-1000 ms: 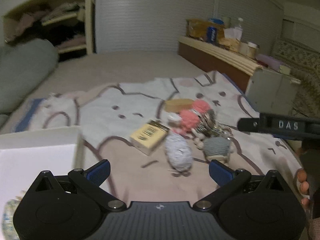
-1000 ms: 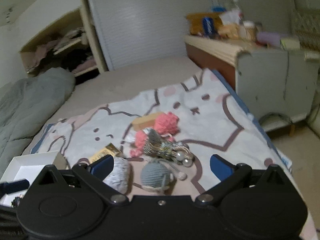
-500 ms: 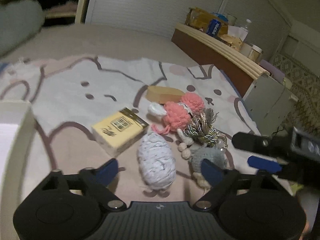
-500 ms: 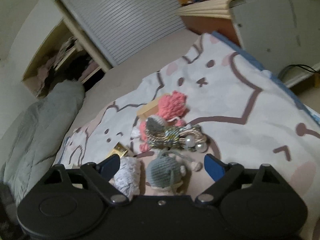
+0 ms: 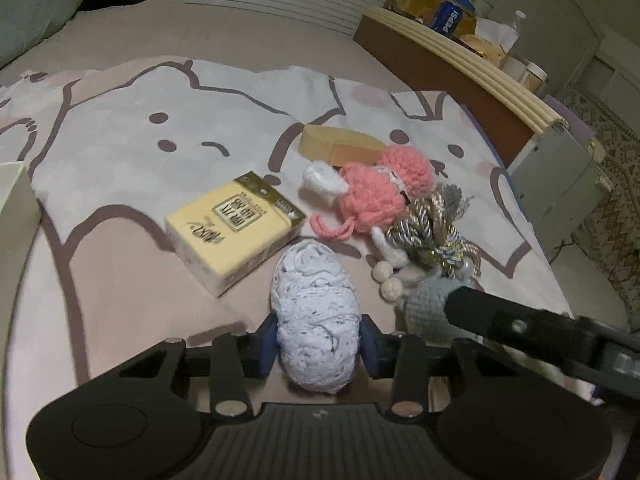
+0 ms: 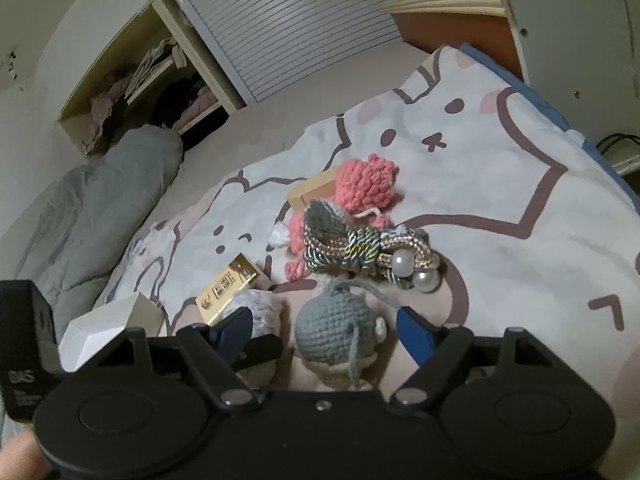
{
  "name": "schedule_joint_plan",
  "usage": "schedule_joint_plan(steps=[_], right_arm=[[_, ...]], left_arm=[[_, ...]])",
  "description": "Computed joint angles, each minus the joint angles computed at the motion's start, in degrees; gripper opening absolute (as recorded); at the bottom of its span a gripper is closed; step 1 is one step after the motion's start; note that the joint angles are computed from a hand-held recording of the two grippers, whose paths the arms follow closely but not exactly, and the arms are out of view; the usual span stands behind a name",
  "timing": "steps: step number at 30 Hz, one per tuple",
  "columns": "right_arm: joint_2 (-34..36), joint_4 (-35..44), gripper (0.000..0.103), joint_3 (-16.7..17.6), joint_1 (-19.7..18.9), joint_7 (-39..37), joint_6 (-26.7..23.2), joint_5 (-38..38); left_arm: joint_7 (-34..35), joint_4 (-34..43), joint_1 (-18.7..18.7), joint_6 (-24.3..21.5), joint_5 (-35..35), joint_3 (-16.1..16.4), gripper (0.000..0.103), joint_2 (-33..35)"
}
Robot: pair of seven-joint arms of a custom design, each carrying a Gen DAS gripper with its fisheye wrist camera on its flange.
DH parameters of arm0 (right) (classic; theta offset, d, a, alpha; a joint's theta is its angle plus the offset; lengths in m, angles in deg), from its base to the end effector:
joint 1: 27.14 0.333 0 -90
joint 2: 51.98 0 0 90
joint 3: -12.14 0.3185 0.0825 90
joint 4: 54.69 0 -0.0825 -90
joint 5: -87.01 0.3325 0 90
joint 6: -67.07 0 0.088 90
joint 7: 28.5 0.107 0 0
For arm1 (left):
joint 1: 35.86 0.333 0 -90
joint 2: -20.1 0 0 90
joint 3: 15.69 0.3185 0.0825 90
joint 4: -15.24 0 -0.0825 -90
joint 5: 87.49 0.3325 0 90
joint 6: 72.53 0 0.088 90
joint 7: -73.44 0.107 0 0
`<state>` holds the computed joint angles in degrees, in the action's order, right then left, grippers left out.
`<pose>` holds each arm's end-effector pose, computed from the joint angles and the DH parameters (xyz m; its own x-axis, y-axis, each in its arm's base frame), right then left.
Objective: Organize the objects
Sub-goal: 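Grasp the white yarn ball with the left tool while the right tool grasps the grey crocheted mouse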
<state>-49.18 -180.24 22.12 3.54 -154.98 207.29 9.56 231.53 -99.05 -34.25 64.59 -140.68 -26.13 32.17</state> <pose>0.3943 0.3365 0.4198 -0.4681 -0.7543 -0.4602 -0.3842 0.6428 -0.6627 0.5651 -0.0892 0.4127 -0.6805 -0.6622 0.3138 -0.6846 0.4218 -0.5944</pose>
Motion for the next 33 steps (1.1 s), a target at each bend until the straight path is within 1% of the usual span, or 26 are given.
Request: schedule_joint_plan(steps=[5, 9, 10, 13, 15, 18, 21, 22, 25, 29, 33], right_arm=[[1.0, 0.6, 0.070, -0.2, 0.1, -3.0, 0.7, 1.3], [1.8, 1.2, 0.068, -0.4, 0.3, -4.6, 0.1, 2.5], [1.9, 1.2, 0.066, -0.5, 0.4, -5.0, -0.2, 2.6], [2.0, 1.0, 0.057, -0.9, 0.4, -3.7, -0.5, 1.8], [2.0, 0.9, 0.056, -0.9, 0.3, -3.4, 0.0, 2.4], [1.8, 1.8, 0.055, -0.7, 0.3, -9.2, 0.2, 6.0], [0.7, 1.4, 0.054, -0.8, -0.2, -10.0, 4.3, 8.1], [0.6, 1.6, 0.054, -0.7, -0.2, -11.4, 4.8, 9.4], [0.2, 2.4, 0.054, 0.1, 0.1, -19.4, 5.7, 15.3], [-0.2, 2.3, 0.054, 0.9, 0.8, -28.0, 7.2, 23.0], [0.9, 3.4, 0.054, 1.4, 1.8, -35.4, 6.1, 28.7]], left_arm=[[-2.2, -0.5, 1.3, -4.2, 5.3, 1.9, 0.042, -2.1], [-1.3, -1.8, 2.7, -7.7, 9.5, 3.5, 0.042, -4.6], [-0.7, -2.3, 3.2, -9.1, 10.3, 4.1, 0.042, -5.5], [-0.2, -3.2, 4.6, -13.7, 13.5, 5.7, 0.042, -7.6], [0.3, -4.8, 5.2, -14.9, 14.8, 6.5, 0.042, -9.1], [1.7, -7.8, 5.4, -13.2, 14.6, 7.0, 0.042, -10.9], [1.9, -9.4, 5.1, -11.3, 13.1, 7.0, 0.042, -11.1], [2.1, -9.8, 4.9, -10.7, 12.4, 7.0, 0.043, -11.0], [1.9, -10.0, 4.5, -9.7, 11.2, 6.7, 0.043, -10.9], [1.3, -9.6, 4.2, -9.2, 10.6, 6.6, 0.045, -10.3], [2.8, -9.5, 4.0, -8.8, 10.1, 6.3, 0.045, -9.6]])
